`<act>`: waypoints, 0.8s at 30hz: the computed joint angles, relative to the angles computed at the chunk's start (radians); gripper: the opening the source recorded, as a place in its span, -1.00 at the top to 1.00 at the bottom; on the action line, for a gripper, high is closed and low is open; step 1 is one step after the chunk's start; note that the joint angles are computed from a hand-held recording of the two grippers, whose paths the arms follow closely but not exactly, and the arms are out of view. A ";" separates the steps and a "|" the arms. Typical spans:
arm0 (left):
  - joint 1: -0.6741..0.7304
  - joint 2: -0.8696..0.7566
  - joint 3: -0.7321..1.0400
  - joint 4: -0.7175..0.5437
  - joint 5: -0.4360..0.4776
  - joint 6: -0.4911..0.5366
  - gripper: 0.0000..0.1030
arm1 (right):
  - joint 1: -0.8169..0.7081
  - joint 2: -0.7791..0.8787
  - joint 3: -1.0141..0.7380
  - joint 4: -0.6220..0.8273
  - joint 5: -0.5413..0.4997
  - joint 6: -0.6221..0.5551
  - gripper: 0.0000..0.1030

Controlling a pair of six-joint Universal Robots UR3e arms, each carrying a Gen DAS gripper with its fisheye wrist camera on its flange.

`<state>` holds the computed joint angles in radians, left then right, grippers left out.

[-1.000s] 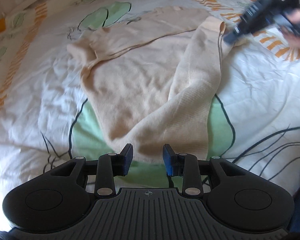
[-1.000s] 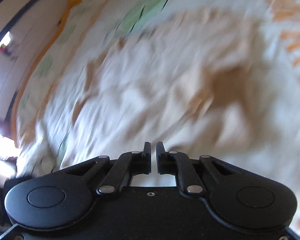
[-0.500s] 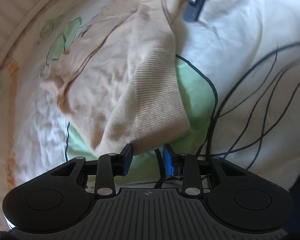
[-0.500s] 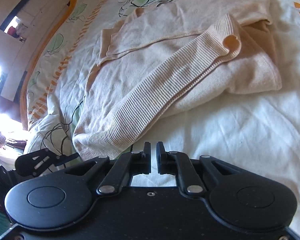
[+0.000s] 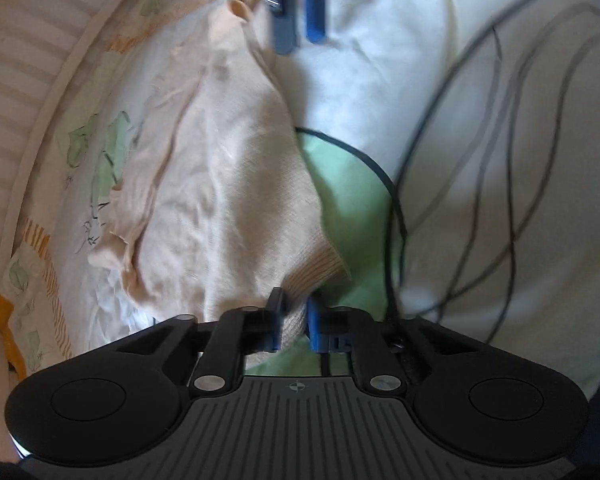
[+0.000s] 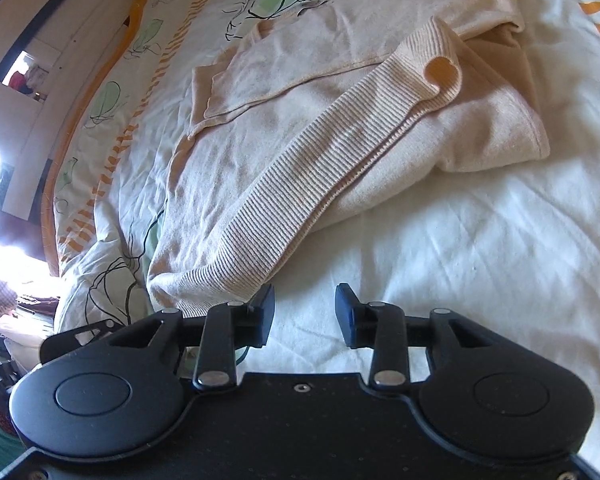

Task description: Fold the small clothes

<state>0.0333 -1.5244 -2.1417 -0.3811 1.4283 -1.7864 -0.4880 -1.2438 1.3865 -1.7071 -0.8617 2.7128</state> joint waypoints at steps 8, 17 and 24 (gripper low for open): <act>0.089 0.011 0.270 -0.404 -0.160 -0.187 0.86 | -0.011 0.011 -0.007 -0.021 -0.010 0.025 0.10; 0.157 -0.200 0.626 -0.571 -0.313 -0.477 0.86 | -0.028 0.019 -0.016 -0.054 -0.016 0.040 0.10; 0.123 -0.597 1.083 -0.554 -0.250 -0.788 0.86 | -0.040 0.059 -0.065 -0.116 -0.014 0.086 0.10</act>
